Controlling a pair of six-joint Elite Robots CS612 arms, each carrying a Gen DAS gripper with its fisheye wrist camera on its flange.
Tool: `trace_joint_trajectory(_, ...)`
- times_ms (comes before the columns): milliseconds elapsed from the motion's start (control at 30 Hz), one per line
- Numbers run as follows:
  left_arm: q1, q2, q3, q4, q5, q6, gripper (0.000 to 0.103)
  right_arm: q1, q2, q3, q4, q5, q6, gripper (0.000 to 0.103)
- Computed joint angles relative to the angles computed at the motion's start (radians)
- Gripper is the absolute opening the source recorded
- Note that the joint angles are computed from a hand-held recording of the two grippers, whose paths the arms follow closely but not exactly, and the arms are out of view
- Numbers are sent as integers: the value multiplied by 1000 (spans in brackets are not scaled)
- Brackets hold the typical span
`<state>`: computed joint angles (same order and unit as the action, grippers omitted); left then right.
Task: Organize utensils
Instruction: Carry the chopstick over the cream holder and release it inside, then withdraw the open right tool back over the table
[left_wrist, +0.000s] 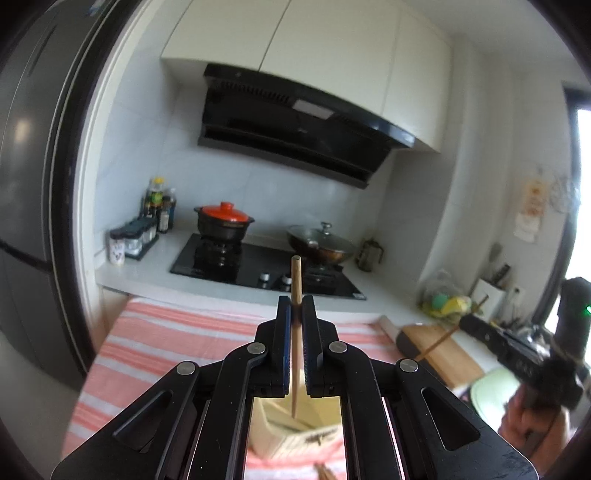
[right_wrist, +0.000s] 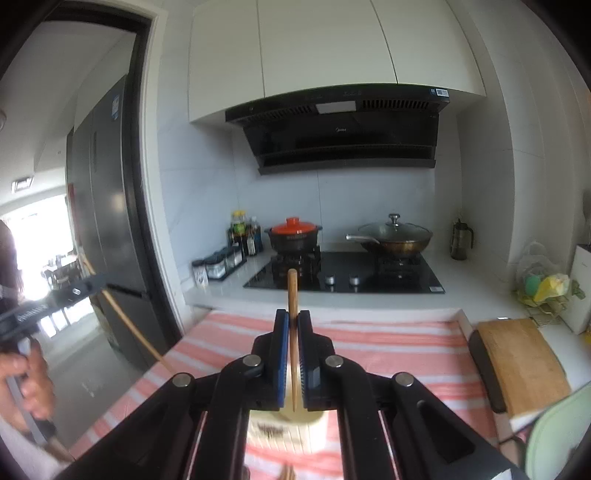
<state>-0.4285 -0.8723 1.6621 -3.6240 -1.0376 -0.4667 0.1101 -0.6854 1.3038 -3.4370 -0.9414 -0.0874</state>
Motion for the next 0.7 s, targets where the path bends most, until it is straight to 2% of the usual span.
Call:
trace_joint_trajectory(133,25,48,-74,129,-57,-41,4,20,55,-83,62,-15,-18,5)
trace_joint_trajectory(200,39,68,-104,227,-115,-64,4,28,69,-111,153,-37,-56,5)
trace_joint_trajectory(267,47,83,-126,293,-155,-66,4,36,81,-147,296,-42,-105,5)
trace_joint_trajectory(433,60,119,-189,445,-215,-60,4,64,122,-258,596,-110,-226,5)
trace_joint_trajectory(500,64,131,-207,483,-239,-71,4,73,150,-311,678,-124,-238,5)
trace_joint_trajectory(567,67,138,-217,506,-254,-83,7,79,175,-351,717,-129,-224,6)
trace_joint_trajectory(600,69,139,-219,513,-259,-94,17,80,186,-368,730,-123,-217,7)
trace_joint_trajectory(633,70,136,-214,512,-263,-108,35,82,194,-377,723,-125,-199,9)
trace_joint_trajectory(700,69,118,-183,478,-265,-126,50,79,196,-373,684,-113,-154,42)
